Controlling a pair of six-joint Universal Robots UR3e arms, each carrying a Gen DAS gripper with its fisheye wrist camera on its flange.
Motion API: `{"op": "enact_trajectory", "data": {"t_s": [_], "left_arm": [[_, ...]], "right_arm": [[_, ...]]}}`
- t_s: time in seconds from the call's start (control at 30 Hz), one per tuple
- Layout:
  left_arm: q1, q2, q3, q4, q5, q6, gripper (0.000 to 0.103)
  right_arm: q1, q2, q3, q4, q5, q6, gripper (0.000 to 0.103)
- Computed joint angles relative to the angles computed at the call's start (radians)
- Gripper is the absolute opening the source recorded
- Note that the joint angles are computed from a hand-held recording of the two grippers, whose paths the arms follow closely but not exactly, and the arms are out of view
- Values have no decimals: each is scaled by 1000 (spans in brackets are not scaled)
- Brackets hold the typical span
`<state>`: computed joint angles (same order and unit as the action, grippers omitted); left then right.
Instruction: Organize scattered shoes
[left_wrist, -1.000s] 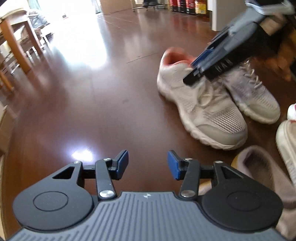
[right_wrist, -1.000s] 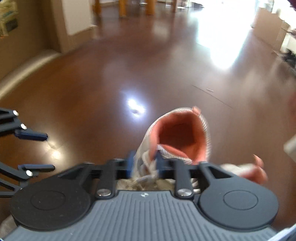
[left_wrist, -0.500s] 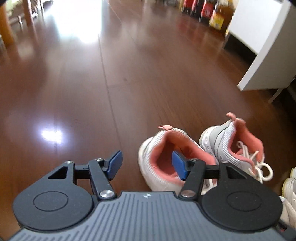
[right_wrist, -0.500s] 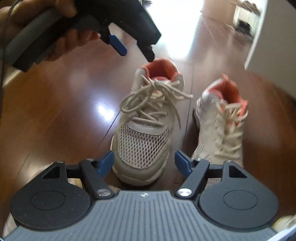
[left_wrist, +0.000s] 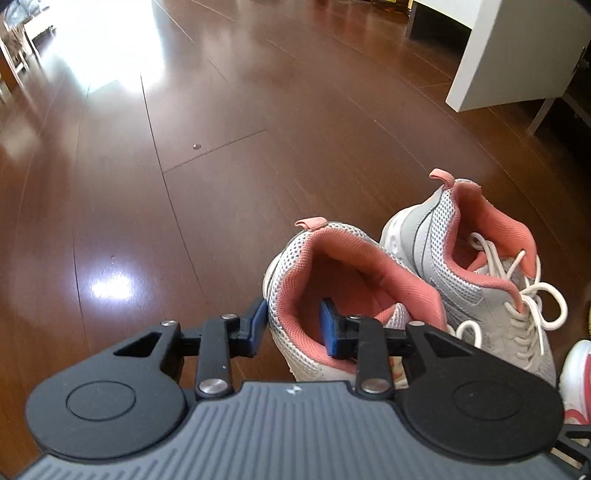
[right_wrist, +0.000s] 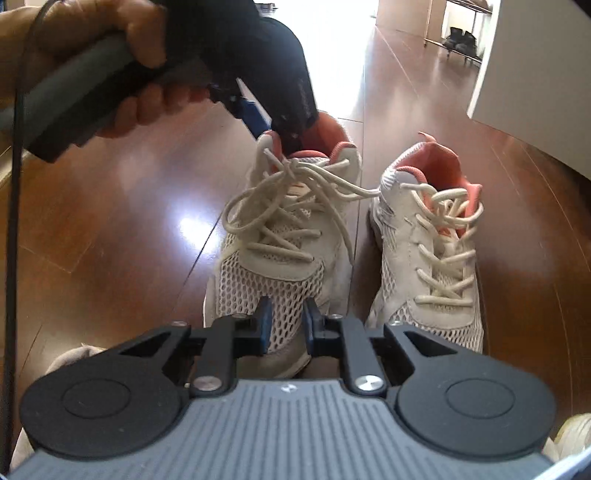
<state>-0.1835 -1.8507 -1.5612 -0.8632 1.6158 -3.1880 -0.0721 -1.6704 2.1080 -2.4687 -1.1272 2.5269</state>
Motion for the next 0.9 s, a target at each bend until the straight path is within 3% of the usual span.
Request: {"op": "enact_trajectory", "data": {"t_s": [0.03, 0.1, 0.13, 0.23, 0.33, 0.43, 0.53, 0.77, 0.9], "left_arm": [[-6, -6, 2, 2, 2, -1, 37], [-23, -24, 9, 11, 11, -1, 37], [-36, -39, 16, 18, 24, -1, 37], [-67, -83, 42, 27, 58, -4, 37], [-71, -97, 43, 38, 56, -17, 37], [-82, -101, 35, 49, 46, -11, 37], [-74, -85, 11, 60, -6, -24, 39], [-119, -99, -4, 101, 28, -86, 39], [-175, -92, 12, 110, 116, -159, 44]], "right_arm": [[-11, -8, -6, 15, 0, 32, 32], [-38, -24, 1, 30, 30, 73, 75], [-32, -24, 4, 32, 34, 79, 79], [14, -9, 31, -32, 30, 110, 79], [123, 77, 19, -165, -93, 170, 84], [135, 121, 4, -184, -101, 148, 81], [86, 81, -23, -64, -89, 96, 81], [7, 37, 2, -17, -53, -8, 83], [-92, 20, -37, 86, 49, -81, 81]]}}
